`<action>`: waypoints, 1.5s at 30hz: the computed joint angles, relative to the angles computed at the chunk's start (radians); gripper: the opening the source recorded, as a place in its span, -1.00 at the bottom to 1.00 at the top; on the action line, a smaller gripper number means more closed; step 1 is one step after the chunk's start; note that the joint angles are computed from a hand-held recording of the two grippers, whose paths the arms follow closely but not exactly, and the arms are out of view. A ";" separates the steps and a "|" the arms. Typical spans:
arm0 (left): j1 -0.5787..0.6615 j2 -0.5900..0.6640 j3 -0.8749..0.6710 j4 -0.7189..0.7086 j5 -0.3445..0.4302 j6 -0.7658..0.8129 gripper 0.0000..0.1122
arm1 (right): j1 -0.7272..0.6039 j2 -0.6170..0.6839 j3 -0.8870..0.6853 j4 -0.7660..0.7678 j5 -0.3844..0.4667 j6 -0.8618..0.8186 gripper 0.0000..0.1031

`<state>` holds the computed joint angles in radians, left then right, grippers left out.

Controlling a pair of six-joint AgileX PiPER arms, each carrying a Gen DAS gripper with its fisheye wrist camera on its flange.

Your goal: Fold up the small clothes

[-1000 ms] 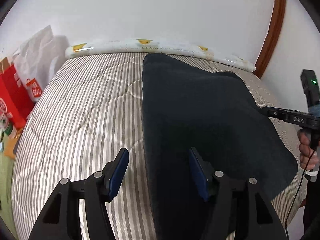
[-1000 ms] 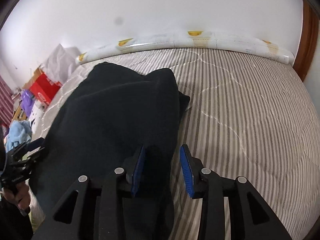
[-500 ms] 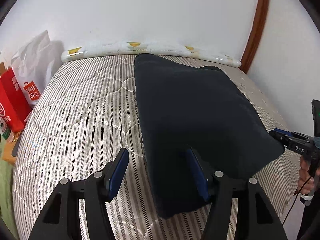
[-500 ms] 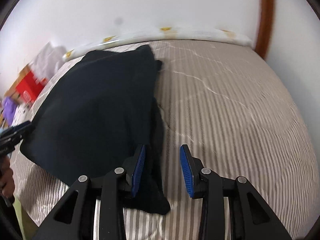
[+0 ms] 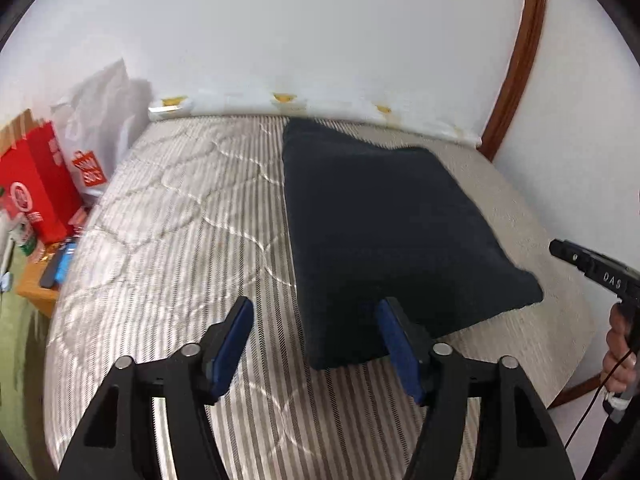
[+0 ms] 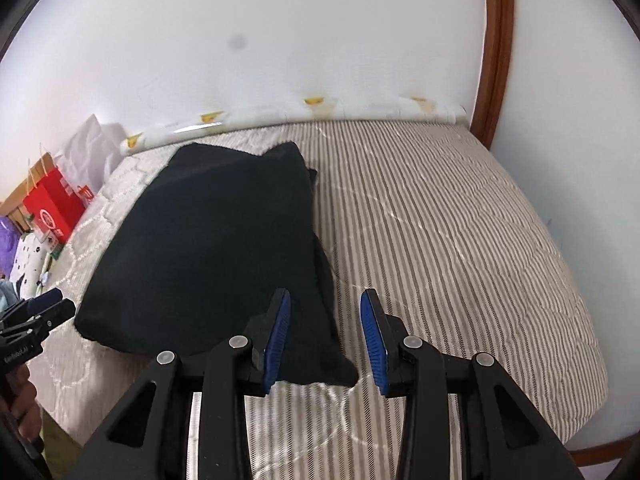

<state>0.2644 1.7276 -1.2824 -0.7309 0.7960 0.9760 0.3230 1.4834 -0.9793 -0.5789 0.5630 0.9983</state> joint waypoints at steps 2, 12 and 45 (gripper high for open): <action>0.011 -0.045 0.016 0.000 0.011 -0.011 0.26 | 0.026 -0.024 -0.010 -0.003 0.038 0.010 -0.24; 0.030 -0.350 0.086 0.094 0.060 -0.128 0.54 | 0.235 -0.249 -0.003 -0.099 0.316 0.116 0.53; -0.033 -0.475 0.132 0.215 0.062 -0.297 0.59 | 0.375 -0.446 0.079 -0.169 0.462 0.231 0.86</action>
<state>0.2314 1.2527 -1.1506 -0.5155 0.8576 0.6787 0.6975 1.0374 -0.9007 -0.7482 1.0253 1.2289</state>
